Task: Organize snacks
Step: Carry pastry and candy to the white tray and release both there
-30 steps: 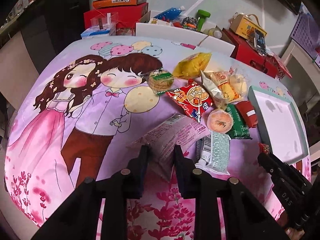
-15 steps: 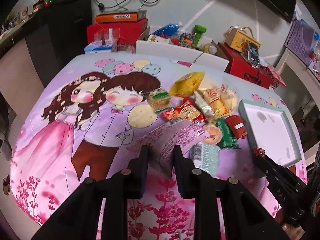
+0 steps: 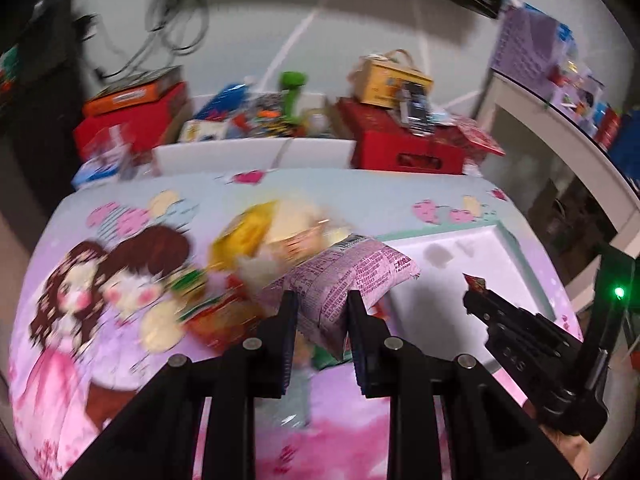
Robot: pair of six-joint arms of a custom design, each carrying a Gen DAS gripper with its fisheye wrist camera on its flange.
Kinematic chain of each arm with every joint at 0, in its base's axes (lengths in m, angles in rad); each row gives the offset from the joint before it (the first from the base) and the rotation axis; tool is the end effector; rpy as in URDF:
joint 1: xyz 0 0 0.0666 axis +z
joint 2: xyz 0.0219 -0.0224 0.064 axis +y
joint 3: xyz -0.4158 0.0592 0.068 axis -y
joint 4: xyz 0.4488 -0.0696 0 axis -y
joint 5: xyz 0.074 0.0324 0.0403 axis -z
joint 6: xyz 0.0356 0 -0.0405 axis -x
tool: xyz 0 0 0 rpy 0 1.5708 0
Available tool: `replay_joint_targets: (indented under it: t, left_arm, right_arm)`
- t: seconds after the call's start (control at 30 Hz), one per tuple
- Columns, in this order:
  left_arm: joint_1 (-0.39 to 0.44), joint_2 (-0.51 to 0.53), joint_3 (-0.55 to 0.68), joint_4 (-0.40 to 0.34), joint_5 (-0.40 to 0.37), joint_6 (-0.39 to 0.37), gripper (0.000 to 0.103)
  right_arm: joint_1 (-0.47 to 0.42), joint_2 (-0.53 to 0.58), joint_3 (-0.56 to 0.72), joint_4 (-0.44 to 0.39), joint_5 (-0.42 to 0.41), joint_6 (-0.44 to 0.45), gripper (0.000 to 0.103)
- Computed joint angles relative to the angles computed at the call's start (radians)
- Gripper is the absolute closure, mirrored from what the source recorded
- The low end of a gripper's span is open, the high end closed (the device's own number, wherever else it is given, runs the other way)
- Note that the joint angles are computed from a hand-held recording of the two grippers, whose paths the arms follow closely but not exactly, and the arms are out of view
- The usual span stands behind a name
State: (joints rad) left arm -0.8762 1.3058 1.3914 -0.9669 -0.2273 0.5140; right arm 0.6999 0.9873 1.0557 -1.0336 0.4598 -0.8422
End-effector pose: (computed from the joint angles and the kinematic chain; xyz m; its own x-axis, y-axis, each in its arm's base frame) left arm 0.3225 -0.3753 0.5041 -0.7530 0.1554 -0.6394 0.3291 0.9304 -0.1614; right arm 0.2838 0.2178 0.4586 -0.7052 0.2802 -0.6512 0.2135 0.9599 0.1818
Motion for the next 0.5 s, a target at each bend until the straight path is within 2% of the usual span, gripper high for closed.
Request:
replay_joint_targets:
  t: [0.13, 0.3, 0.5]
  left_arm:
    - [-0.016, 0.096, 0.085, 0.017, 0.040, -0.055, 0.078]
    - [-0.037, 0.220, 0.192, 0.001, 0.108, -0.105, 0.078]
    - [-0.056, 0.340, 0.289, -0.016, 0.132, -0.136, 0.078]
  right_arm:
    - [-0.089, -0.008, -0.007, -0.011, -0.006, 0.005, 0.078]
    - [-0.204, -0.020, -0.036, 0.004, -0.055, 0.014, 0.078]
    - [-0.319, -0.010, -0.041, 0.020, -0.086, 0.053, 0.078]
